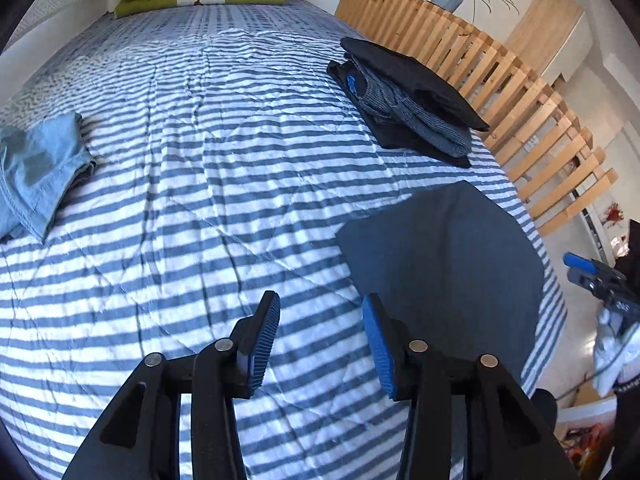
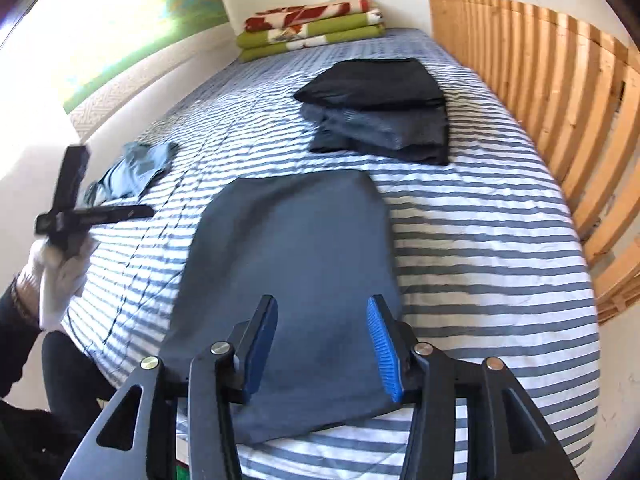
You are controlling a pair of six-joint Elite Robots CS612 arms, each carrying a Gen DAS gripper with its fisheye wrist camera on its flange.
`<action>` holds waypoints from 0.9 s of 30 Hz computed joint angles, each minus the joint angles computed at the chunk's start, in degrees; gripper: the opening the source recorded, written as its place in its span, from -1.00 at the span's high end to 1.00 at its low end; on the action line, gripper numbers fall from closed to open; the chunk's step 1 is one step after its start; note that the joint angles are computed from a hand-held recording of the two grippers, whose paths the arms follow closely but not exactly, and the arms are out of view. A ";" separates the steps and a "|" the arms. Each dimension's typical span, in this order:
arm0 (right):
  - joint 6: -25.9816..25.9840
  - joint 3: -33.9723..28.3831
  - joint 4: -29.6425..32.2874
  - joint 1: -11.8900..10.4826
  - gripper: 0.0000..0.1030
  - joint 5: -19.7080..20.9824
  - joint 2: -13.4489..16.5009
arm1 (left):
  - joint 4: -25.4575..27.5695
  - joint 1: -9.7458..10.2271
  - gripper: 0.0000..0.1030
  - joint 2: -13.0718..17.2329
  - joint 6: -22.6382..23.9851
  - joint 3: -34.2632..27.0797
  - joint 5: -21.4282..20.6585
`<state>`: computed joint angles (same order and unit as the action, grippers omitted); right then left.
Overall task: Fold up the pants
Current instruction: 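Grasp the folded trousers edge with the left gripper while the right gripper grasps beside it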
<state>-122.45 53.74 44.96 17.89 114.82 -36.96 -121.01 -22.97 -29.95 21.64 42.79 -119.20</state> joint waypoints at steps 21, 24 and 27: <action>-1.72 2.41 -2.62 -9.37 -0.71 -20.63 2.44 | 9.94 -2.93 -0.21 2.44 -3.95 -0.28 -2.71; -0.01 5.75 -7.15 -10.95 -0.71 -27.10 1.25 | 9.70 -2.89 -0.21 2.82 -3.93 -0.69 -4.13; -0.17 6.82 -9.31 -11.54 -0.73 -29.46 0.89 | 10.37 -2.89 -0.20 3.39 -4.08 -1.50 -5.43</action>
